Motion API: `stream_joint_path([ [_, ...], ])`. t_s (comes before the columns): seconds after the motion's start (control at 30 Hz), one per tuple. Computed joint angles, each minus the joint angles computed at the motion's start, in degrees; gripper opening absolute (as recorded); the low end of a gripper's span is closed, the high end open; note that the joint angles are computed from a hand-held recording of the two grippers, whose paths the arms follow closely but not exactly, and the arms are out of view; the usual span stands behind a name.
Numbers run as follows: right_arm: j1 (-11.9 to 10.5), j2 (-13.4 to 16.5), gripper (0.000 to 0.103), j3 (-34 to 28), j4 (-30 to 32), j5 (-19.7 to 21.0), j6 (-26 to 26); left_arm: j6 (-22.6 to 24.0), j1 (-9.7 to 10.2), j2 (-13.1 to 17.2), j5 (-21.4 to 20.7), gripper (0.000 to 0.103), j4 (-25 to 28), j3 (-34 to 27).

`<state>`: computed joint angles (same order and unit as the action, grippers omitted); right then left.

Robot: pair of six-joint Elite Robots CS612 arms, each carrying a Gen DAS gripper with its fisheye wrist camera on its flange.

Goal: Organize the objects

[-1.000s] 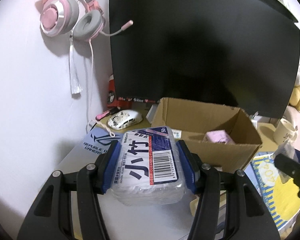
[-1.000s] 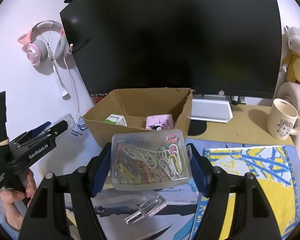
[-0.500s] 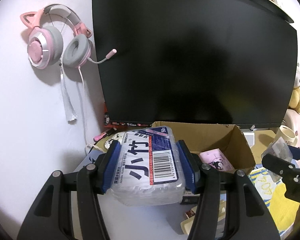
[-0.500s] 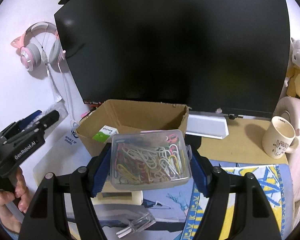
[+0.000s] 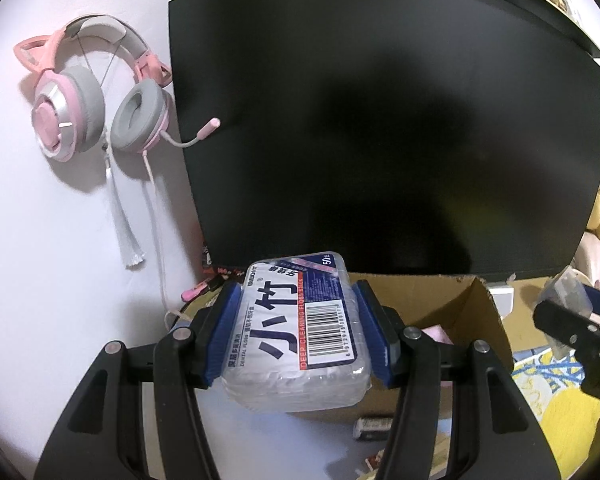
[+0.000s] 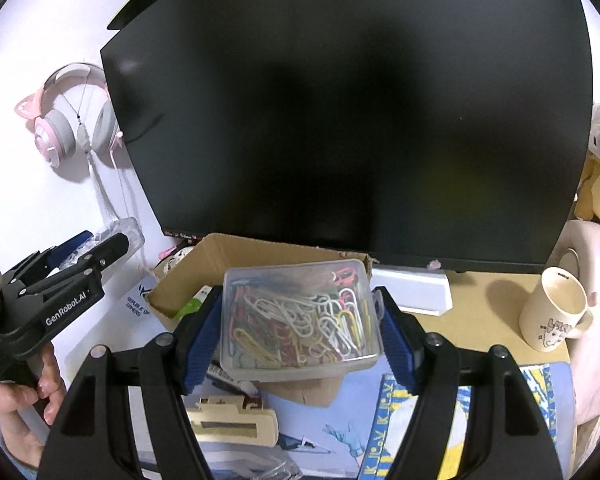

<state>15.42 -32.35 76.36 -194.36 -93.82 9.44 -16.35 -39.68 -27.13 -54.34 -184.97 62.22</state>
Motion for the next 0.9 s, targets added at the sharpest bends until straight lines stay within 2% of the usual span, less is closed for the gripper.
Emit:
stream_joint_path([
  [0.47,-0.5,2.4,0.077,-4.6,1.0,-0.8,0.5,2.3,0.68,3.2,-1.1,0.056,-0.5,-5.7],
  [0.9,-0.4,3.7,0.077,-6.8,2.2,0.8,1.1,0.7,1.43,5.6,-4.6,0.056,2.2,-9.0],
])
